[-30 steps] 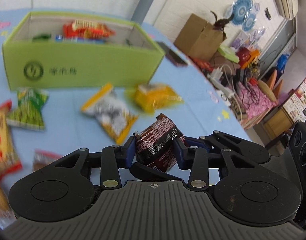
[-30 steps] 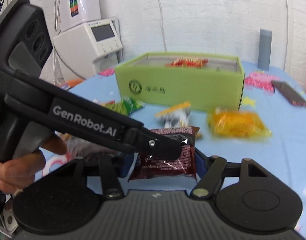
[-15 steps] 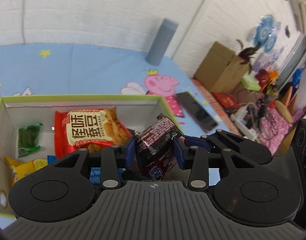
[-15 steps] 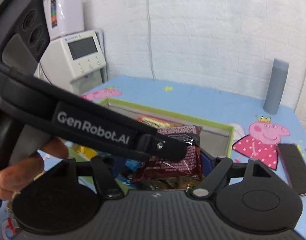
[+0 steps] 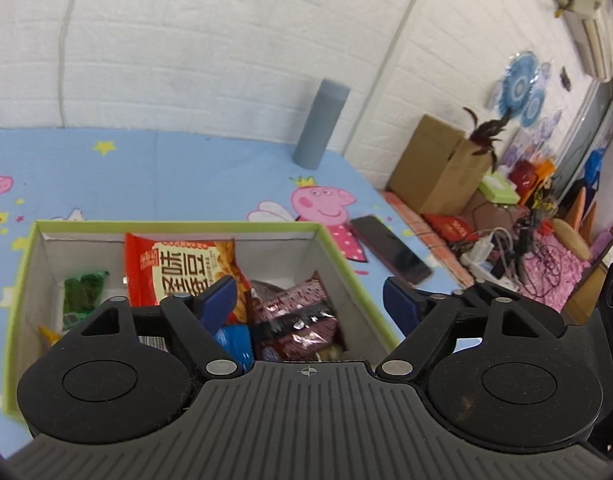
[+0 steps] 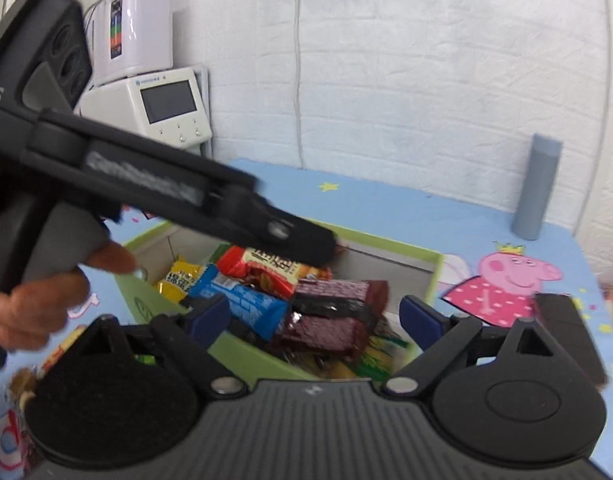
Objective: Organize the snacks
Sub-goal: 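Carry the brown bag into the green box and release it, then grasp the yellow barcode-labelled bag with the left tool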
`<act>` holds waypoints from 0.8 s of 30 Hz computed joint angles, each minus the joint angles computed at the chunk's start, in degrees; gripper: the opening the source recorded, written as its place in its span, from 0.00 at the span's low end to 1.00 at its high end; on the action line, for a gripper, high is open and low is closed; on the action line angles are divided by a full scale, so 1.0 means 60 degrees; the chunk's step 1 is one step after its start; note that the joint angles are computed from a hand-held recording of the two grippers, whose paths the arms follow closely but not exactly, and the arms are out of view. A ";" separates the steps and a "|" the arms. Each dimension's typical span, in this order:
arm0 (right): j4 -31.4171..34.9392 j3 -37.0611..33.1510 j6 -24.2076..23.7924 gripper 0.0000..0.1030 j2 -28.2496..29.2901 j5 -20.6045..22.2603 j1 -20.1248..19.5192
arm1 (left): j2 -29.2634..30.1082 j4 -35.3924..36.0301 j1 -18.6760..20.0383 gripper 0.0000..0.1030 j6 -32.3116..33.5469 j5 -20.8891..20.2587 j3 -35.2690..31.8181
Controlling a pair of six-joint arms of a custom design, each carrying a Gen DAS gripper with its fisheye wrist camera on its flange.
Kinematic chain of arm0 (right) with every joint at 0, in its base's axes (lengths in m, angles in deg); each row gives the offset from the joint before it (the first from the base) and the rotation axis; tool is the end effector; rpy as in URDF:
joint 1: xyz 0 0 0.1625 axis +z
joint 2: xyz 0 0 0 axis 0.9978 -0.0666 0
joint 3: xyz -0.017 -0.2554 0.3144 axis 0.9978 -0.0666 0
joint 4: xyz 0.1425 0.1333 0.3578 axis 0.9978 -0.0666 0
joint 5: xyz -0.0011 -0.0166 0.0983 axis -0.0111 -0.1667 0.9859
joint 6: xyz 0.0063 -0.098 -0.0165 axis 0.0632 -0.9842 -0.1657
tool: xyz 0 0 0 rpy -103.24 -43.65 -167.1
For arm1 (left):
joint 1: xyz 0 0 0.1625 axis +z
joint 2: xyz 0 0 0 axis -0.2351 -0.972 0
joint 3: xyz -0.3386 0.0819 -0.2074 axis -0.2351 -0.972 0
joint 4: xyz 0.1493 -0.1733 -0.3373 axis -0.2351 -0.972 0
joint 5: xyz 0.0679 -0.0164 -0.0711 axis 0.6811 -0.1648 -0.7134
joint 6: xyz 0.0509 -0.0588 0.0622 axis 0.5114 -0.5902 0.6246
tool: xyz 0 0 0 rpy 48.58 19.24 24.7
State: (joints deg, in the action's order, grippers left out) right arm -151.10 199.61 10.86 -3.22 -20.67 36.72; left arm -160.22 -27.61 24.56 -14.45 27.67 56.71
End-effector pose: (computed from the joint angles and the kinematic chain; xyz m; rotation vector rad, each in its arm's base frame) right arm 0.3160 -0.2850 0.0853 1.4612 -2.3615 0.8719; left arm -0.1652 -0.2505 0.3103 0.3804 2.4915 -1.2085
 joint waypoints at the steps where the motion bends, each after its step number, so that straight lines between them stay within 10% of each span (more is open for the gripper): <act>1: -0.0129 0.0319 -0.0043 0.91 -0.0247 -0.0059 -0.0040 | -0.0315 0.0775 -0.0450 0.70 -0.0588 -0.0068 0.0008; 6: -0.0577 0.1579 0.0174 0.91 -0.0623 -0.0775 -0.0555 | -0.1131 0.2190 -0.1702 0.70 -0.2245 -0.1348 0.0553; 16: -0.0435 0.1708 0.0128 0.90 -0.0125 -0.0340 -0.1831 | 0.2383 -0.3605 0.1614 0.58 0.0474 -0.2902 0.1165; 24: -0.0851 0.2080 -0.0008 0.91 -0.0024 -0.0216 -0.1754 | 0.2084 -0.2672 0.0912 0.50 -0.0225 -0.2896 0.1265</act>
